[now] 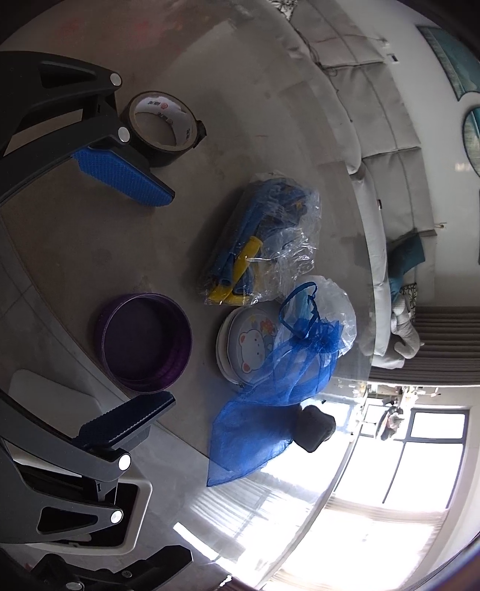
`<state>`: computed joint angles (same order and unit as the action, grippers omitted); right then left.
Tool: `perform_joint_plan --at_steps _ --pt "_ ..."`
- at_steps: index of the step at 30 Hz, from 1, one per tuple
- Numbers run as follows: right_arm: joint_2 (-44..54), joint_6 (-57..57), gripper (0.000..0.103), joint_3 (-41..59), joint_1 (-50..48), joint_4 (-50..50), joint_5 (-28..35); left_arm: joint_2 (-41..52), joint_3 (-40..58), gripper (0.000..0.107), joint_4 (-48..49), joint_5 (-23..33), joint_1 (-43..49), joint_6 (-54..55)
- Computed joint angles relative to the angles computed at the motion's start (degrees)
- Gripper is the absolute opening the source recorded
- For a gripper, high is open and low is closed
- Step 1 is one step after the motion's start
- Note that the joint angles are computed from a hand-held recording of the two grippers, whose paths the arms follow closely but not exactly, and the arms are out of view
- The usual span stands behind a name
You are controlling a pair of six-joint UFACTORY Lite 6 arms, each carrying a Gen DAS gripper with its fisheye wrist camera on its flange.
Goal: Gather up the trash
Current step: 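Move both tools back to the table toward the purple lid, then grasp the purple lid with the left gripper and lift it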
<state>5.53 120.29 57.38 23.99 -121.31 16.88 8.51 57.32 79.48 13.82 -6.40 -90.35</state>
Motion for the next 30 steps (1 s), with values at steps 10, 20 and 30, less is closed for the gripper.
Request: perform_joint_plan --at_steps 10,20,30 --pt "0.1 0.6 0.099 0.1 0.8 -0.3 0.3 -4.0 -2.1 0.045 -0.9 -4.4 0.6 3.1" --pt "3.7 -0.4 0.099 5.5 4.9 2.3 0.1 -14.5 -5.8 0.045 0.9 1.3 1.4 5.4" --pt "10.4 -8.1 0.099 15.3 12.2 11.5 0.1 -19.8 -5.2 0.045 -22.2 -0.8 12.6 28.9"
